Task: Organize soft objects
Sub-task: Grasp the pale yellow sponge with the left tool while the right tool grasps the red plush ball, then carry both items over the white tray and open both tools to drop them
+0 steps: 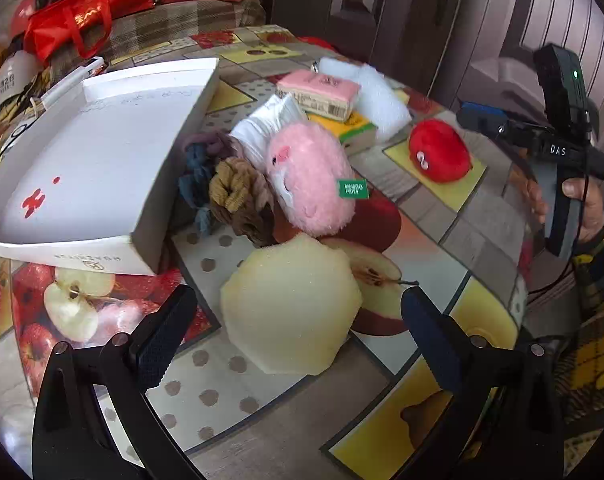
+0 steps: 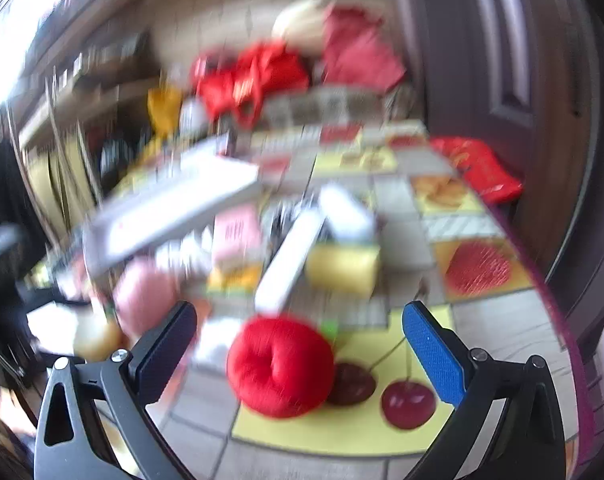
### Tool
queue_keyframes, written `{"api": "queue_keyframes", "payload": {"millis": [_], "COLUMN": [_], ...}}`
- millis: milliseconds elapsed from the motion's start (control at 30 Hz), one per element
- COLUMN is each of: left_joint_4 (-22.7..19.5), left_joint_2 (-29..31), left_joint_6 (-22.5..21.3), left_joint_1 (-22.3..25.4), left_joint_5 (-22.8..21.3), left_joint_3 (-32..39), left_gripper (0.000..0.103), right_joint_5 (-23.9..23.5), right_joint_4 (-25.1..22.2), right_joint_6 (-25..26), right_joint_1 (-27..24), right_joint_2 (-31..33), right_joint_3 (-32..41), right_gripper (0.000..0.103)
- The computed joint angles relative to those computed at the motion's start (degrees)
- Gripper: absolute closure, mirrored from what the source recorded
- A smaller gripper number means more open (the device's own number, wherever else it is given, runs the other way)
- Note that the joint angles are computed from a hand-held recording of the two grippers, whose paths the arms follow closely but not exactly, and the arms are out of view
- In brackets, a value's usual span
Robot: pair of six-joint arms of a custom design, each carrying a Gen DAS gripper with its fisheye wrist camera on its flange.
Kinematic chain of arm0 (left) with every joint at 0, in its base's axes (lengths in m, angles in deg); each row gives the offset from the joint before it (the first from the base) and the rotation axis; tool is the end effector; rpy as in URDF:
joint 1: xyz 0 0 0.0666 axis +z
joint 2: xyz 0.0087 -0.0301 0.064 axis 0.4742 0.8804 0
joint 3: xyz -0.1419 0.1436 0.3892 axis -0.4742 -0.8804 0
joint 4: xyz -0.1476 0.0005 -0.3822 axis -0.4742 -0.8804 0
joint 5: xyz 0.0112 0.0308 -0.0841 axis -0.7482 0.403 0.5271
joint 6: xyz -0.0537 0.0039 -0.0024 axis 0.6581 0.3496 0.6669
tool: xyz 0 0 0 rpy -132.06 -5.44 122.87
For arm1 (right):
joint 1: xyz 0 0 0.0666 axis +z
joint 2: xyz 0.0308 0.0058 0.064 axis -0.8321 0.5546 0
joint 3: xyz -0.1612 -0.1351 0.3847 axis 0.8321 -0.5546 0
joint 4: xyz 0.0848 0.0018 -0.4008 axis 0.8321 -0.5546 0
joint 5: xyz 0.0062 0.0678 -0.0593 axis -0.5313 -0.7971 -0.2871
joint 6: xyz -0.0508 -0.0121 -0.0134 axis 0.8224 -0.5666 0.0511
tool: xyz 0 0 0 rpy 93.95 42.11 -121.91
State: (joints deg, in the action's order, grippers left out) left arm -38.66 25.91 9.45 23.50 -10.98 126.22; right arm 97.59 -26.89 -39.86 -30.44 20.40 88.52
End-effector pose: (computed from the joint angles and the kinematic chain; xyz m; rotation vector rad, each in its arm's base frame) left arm 0.4670 -0.0560 0.4137 0.8677 2.3535 -0.4602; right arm 0.4071 0.1898 0.3992 -0.1037 2.1253 0.2188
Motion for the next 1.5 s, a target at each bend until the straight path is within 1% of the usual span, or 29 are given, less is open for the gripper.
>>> {"api": "queue_keyframes", "payload": {"millis": [67, 100, 200, 267, 300, 333, 367, 400, 467, 533, 600, 667, 700, 733, 767, 800, 833, 900, 933, 967, 1033, 1067, 1100, 1167, 1200, 1233, 1300, 1367, 1500], "left_joint_4": [-0.8, -1.2, -1.1, -0.2, 0.6, 0.5, -0.1, 0.0, 1.7, 5.1, 12.2, 22.5, 29.0, 33.6, 37.5, 39.9, 40.6, 41.6, 40.1, 39.5, 42.5, 42.8, 42.7, 42.6, 42.9, 43.6, 43.8, 43.5, 44.0], "left_joint_2": [0.7, 1.0, 1.7, 1.6, 1.3, 1.1, 1.0, 0.5, -0.7, -2.4, -4.6, -6.3, -6.8, -6.7, -6.1, -5.2, -4.2, -2.3, -1.4, -1.0, -1.3, -1.3, -1.1, -1.1, -1.3, -1.1, -0.6, 0.4, 1.8], "left_joint_6": [-0.4, -0.5, -0.2, -0.1, -0.3, -0.8, -1.4, -1.7, -1.0, 0.4, 4.0, 9.9, 13.2, 15.4, 17.3, 18.7, 19.3, 20.5, 20.6, 21.1, 22.5, 22.6, 22.7, 22.8, 22.8, 22.7, 22.4, 22.3, 23.9], "left_joint_1": [-0.9, -1.1, -1.7, -2.0, -2.1, -2.1, -1.7, -1.3, -0.5, 1.0, 2.9, 4.5, 5.5, 6.0, 6.3, 6.3, 6.2, 6.1, 6.2, 6.4, 6.8, 6.9, 6.9, 7.0, 7.0, 7.0, 7.0, 7.4, 8.7], "left_joint_5": [-1.5, -2.1, -3.4, -4.4, -5.3, -5.1, -3.7, -2.9, -2.7, -0.4, 1.5, 1.2, 1.0, 0.4, -1.9, -5.2, -7.3, -10.5, -10.9, -11.1, -11.4, -11.6, -12.0, -12.6, -12.9, -13.3, -14.1, -14.7, -15.9], "left_joint_3": [0.5, 0.8, 1.3, 1.2, 0.9, 0.8, 0.7, 0.2, -1.0, -2.2, -3.9, -5.7, -6.9, -7.6, -7.8, -7.6, -7.2, -6.9, -6.2, -5.7, -6.7, -6.8, -6.7, -6.7, -6.8, -6.8, -6.2, -5.2, -3.9], "left_gripper": [0.003, 0.005, 0.007, 0.023, 0.041, 0.043, 0.045, 0.047, 0.048, 0.048, 0.048, 0.048, 0.047, 0.047, 0.047, 0.047, 0.047, 0.047, 0.047, 0.047, 0.047, 0.047, 0.047, 0.047, 0.047, 0.047, 0.047, 0.047, 0.047], "right_joint_5": [-0.6, -0.6, 3.2, 4.4, 4.0, 2.4, 0.7, 0.2, -0.6, -1.0, -1.5, -1.5, -1.2, -0.8, -0.2, 1.0, 3.2, 6.3, 7.4, 7.9, 7.0, 6.3, 6.6, 5.3, 5.5, 5.1, 3.3, 2.2, 0.4], "right_joint_4": [-4.3, -5.5, -9.7, -11.6, -12.1, -13.2, -14.2, -13.3, -11.5, -7.9, -3.6, 1.9, 4.8, 9.0, 12.7, 16.3, 19.6, 24.6, 26.1, 26.1, 25.3, 24.7, 22.8, 25.0, 25.5, 25.0, 23.4, 22.9, 22.5], "right_joint_6": [2.0, 2.6, 4.6, 4.7, 4.6, 4.0, 3.4, 3.3, 3.3, 2.9, 2.6, 2.3, 2.2, 2.1, 2.4, 3.1, 4.0, 6.3, 7.2, 7.5, 6.0, 5.3, 6.0, 5.5, 5.8, 6.1, 5.8, 5.7, 5.9], "right_joint_1": [0.6, 0.8, 2.2, 2.1, 1.9, 1.3, 0.8, 0.5, 0.8, 1.3, 1.8, 2.7, 3.2, 4.0, 4.9, 5.5, 6.6, 8.3, 9.0, 9.6, 10.3, 10.3, 10.8, 11.2, 11.7, 12.1, 12.8, 13.7, 15.3], "right_joint_2": [2.6, 2.8, 5.5, 7.1, 7.6, 8.3, 8.6, 8.1, 6.1, 3.6, 0.9, -1.6, -2.3, -3.2, -3.5, -2.8, -2.3, -0.3, 1.2, 2.1, 4.9, 6.0, 7.3, 7.4, 7.9, 8.8, 10.6, 12.2, 14.9], "right_joint_3": [2.1, 2.5, 4.4, 5.6, 6.1, 6.4, 6.7, 6.1, 4.4, 2.3, 0.6, -0.6, -0.9, -1.7, -2.3, -2.3, -2.6, -2.9, -2.6, -2.4, -1.6, -1.0, 0.5, 0.8, 1.3, 2.3, 4.6, 6.5, 9.4], "right_gripper": [0.0, 0.0, 0.001, 0.012, 0.042, 0.045, 0.045, 0.045, 0.046, 0.046, 0.045, 0.045, 0.044, 0.044, 0.044, 0.044, 0.044, 0.044, 0.044, 0.044, 0.044, 0.044, 0.044, 0.044, 0.044, 0.044, 0.044, 0.044, 0.044]}}
